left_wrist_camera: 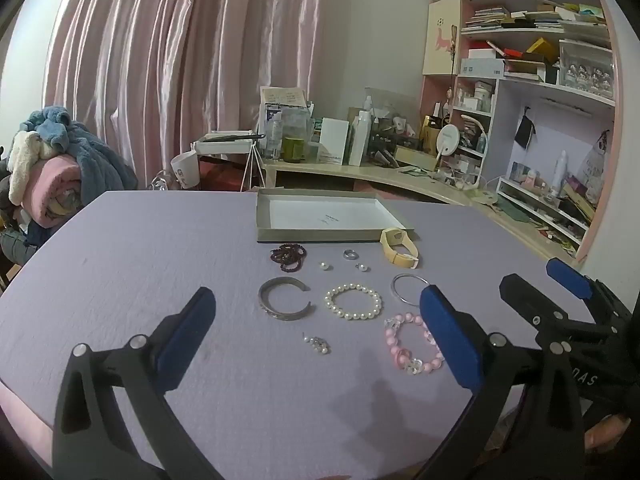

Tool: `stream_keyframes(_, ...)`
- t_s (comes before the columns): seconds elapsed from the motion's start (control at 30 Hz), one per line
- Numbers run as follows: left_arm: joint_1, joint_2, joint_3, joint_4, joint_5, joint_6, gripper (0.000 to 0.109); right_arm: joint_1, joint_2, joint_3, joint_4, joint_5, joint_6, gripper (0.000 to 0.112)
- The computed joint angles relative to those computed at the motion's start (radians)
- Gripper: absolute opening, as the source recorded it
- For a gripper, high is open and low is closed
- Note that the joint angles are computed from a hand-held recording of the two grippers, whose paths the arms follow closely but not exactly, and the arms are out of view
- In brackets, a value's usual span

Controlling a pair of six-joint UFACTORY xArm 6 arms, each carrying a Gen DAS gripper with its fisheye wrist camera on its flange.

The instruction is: Organize jewelry

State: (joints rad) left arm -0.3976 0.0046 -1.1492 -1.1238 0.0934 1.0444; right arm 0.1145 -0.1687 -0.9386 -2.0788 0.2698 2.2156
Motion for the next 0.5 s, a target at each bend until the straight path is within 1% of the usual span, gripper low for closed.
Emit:
stream_keyframes(0.23, -0.006, 0.001, -0.001, -0.005, -0.004, 0.008, 0.101, 0.002, -0.001, 0.003, 0.005, 0.006, -0.005, 0.102)
stream_keyframes(0.27, 0.0, -0.001, -0.003, -0.03, 0.004, 0.029, 0.101, 0.003, -0.001, 0.003, 0.003, 0.006, -0.005, 0.102)
stream_keyframes(0.33, 0.0, -0.002, -0.002, -0.031, 0.006, 0.034, 0.101, 0.003, -0.001, 0.004, 0.001, 0.006, -0.003, 0.102)
stream_keyframes(0.37, 0.001, -0.002, -0.001, -0.028, 0.007, 0.033, 0.101, 0.003, -0.001, 0.004, 0.0, 0.007, -0.002, 0.102)
stream_keyframes(0.4, 0.017, -0.009, -0.004, 0.006, 0.023, 0.007, 0.101, 0.003, -0.001, 0.004, 0.001, 0.007, -0.002, 0.102)
stream_keyframes(0.5, 0.026, -0.012, -0.006, 0.021, 0.033, -0.004, 0.101, 0.002, -0.002, 0.003, -0.005, 0.004, 0.003, 0.102)
